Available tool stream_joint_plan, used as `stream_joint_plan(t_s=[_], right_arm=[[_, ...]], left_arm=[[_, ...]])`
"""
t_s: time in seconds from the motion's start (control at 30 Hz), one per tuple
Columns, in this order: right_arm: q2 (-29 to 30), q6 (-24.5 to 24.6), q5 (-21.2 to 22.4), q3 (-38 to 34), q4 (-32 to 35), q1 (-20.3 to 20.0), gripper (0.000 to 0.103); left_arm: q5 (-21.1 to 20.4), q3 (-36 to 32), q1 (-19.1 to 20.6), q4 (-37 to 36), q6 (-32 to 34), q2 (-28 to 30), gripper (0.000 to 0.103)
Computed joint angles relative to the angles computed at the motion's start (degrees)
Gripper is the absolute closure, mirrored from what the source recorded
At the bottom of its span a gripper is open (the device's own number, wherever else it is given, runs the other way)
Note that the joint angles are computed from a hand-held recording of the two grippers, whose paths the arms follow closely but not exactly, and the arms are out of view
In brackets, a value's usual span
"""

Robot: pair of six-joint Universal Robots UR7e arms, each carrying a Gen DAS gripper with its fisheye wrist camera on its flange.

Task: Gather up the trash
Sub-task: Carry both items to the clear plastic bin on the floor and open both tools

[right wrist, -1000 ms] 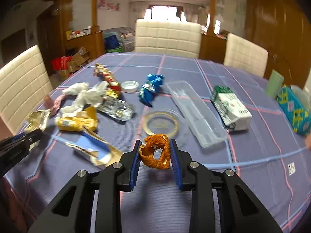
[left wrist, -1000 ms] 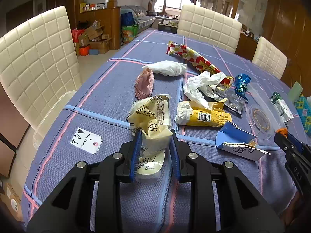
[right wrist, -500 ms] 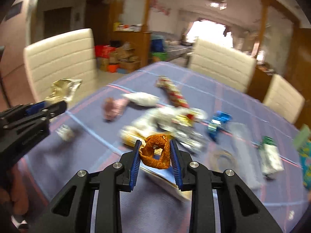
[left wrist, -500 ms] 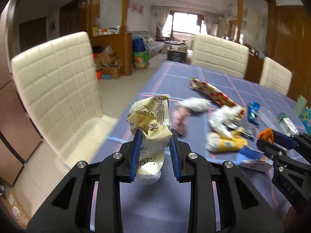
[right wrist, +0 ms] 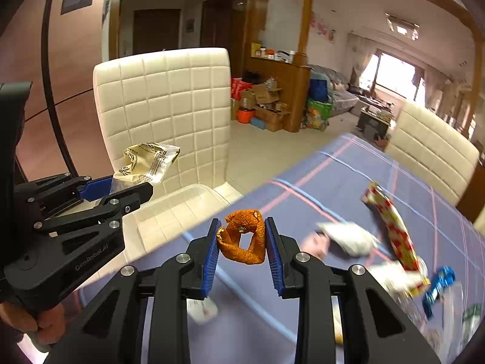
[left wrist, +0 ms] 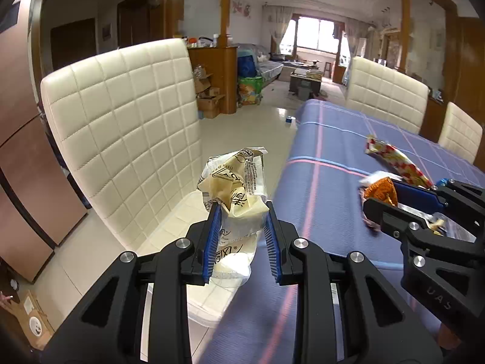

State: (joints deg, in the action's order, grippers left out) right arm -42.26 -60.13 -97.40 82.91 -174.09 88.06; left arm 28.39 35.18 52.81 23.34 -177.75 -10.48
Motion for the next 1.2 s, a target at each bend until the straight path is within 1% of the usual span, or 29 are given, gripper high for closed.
stream_joint_plan(t_s=[0.1,0.23,0.33,0.47,0.5,0.53,0.57,0.6,0.63,0.67,0.7,0.73,0.77,0.8,0.83,0.87,0.93,1.0,1.07,1.2], right_arm=[[2.9,-0.2,-1.0,-3.1,0.9,1.0,0.074],[6.5,1.0,-2.5,-8.3,3.6,1.7,0.074],[8.9,1.6,-3.7,-11.6,5.2,2.3,0.074],[11.5,2.4,-5.0,-15.2,6.5,2.9,0.074],[11.9,2.4,-5.2,-15.8,6.5,3.0,0.074],[12.4,2.5,-5.4,-16.4,6.6,3.1,0.073],[13.0,2.6,-5.8,-17.3,6.7,3.2,0.073],[13.6,3.1,-6.6,-18.3,7.3,3.4,0.073],[13.8,3.4,-7.1,-18.6,7.8,3.4,0.073],[14.4,3.8,-8.1,-19.6,8.2,3.5,0.073],[14.7,3.9,-8.6,-19.9,7.9,3.5,0.072],[14.9,3.8,-8.8,-20.1,7.8,3.5,0.070],[15.1,3.5,-9.1,-20.1,7.4,3.5,0.067],[15.1,2.9,-9.2,-19.8,6.4,3.5,0.057],[15.2,2.2,-9.1,-19.4,4.9,3.4,0.045],[15.4,1.9,-8.9,-19.4,4.2,3.5,0.042],[15.2,1.7,-8.3,-18.9,3.4,3.5,0.040],[15.8,1.7,-9.0,-19.3,2.6,3.7,0.040],[15.8,2.3,-9.3,-19.5,3.3,3.8,0.040],[15.6,3.0,-9.8,-19.6,4.0,3.7,0.039]], left_arm=[[-0.8,-1.6,1.3,0.3,1.2,0.0,0.073],[-0.9,-4.1,2.7,1.5,1.6,0.3,0.073],[-1.2,-5.6,3.6,1.2,3.2,0.5,0.073],[-0.8,-10.7,4.6,3.8,3.5,2.5,0.073],[-0.7,-12.7,4.8,5.1,3.2,3.4,0.071],[-0.5,-14.2,5.0,6.2,2.8,4.0,0.071],[-0.4,-16.1,5.2,7.4,2.2,4.8,0.067],[-0.8,-18.0,5.5,8.5,1.7,5.7,0.053],[-1.2,-17.5,5.5,7.5,1.9,5.4,0.041],[-2.2,-14.6,5.6,4.0,2.5,3.9,0.019],[-2.3,-10.7,5.8,-0.3,3.9,1.9,0.012],[-1.8,-7.3,5.9,-3.7,4.6,0.0,0.012],[-1.2,-6.1,6.0,-4.7,4.9,-0.8,0.009],[-0.9,-6.5,6.2,-3.8,4.3,-0.7,0.007],[-1.2,-7.0,6.3,-3.2,3.7,-0.6,0.007],[-1.2,-7.1,6.4,-2.8,3.2,-0.6,0.007],[-1.1,-7.2,6.5,-2.1,2.6,-0.7,0.007],[-2.1,-7.3,6.4,-2.7,3.4,-0.6,0.007],[-2.7,-7.3,6.4,-2.8,3.8,-0.4,0.007],[-3.2,-8.5,6.3,-0.4,1.9,0.3,0.006]])
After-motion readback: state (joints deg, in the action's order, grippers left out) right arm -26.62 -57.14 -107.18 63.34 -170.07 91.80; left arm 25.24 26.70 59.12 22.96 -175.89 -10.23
